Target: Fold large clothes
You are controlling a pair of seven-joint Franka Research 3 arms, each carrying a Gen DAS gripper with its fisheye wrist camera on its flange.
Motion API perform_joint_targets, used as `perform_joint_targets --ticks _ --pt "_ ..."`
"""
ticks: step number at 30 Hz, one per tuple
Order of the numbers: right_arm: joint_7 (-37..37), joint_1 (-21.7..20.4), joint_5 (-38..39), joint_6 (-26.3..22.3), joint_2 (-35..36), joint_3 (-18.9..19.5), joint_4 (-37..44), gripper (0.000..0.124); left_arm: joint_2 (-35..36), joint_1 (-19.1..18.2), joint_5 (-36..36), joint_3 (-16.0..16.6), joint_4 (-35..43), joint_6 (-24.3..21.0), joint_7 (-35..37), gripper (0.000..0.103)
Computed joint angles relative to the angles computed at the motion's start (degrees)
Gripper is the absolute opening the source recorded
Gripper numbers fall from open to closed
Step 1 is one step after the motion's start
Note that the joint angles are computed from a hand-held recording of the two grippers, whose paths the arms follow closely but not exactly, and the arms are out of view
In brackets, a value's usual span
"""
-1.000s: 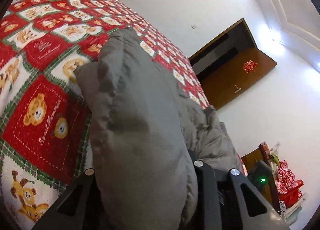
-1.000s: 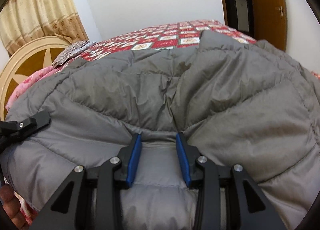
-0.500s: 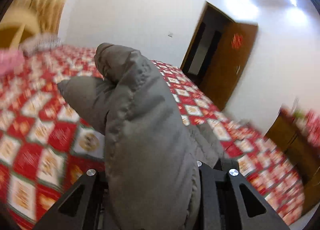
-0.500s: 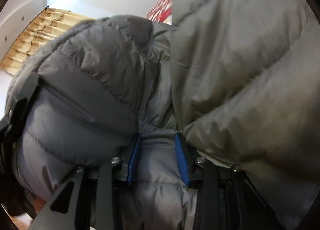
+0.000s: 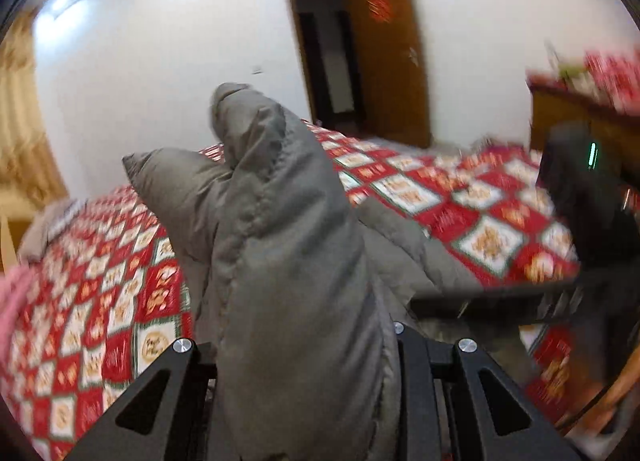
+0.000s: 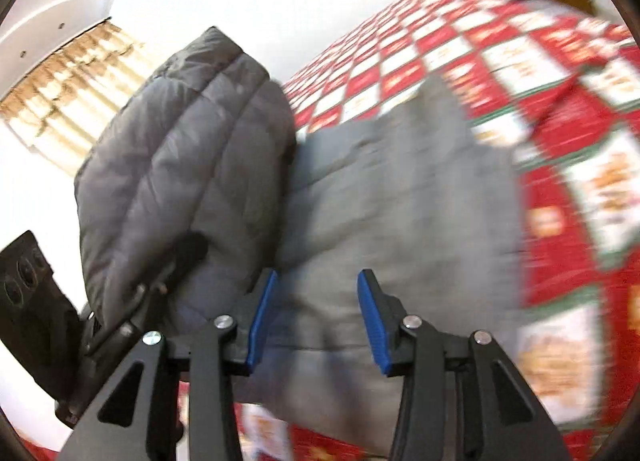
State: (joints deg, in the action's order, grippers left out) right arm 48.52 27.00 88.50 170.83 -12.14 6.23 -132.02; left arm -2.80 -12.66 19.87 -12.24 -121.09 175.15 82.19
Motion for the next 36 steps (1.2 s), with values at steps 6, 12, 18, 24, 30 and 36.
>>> perform_joint_targets --ticks 6,12,18,24,30,36 --pt "-3.1 -1.2 6.4 3.5 -4.5 -0.4 -6.2 0.047 4.3 -1.4 19.3 -1.3 2.5 -4.6 -8.0 0.025" --pt "0.1 -1.9 3.8 5.1 -5.6 0.7 -9.0 0.047 7.5 -4.2 28.5 -0.8 4.3 -7.5 -11.0 0.033" --pt "0.9 -2.8 1.6 4.3 -7.5 -1.1 -10.6 0.064 9.4 -6.9 42.5 0.5 5.7 -9.9 -18.8 0.033" --pt "4.9 -3.4 -8.4 2.7 -7.7 -3.4 -8.4 0.079 9.4 -7.5 49.0 0.9 5.4 -9.8 -23.6 0.033" --pt "5.5 -3.2 -18.5 -5.5 -2.2 -5.6 -1.4 0.097 9.3 -7.1 50.4 0.3 5.0 -9.5 -25.1 0.033" --pt "8.7 -5.5 -27.4 -13.2 3.9 -4.3 5.4 0.098 9.1 -7.2 52.2 0.1 4.5 -9.5 -25.9 0.033"
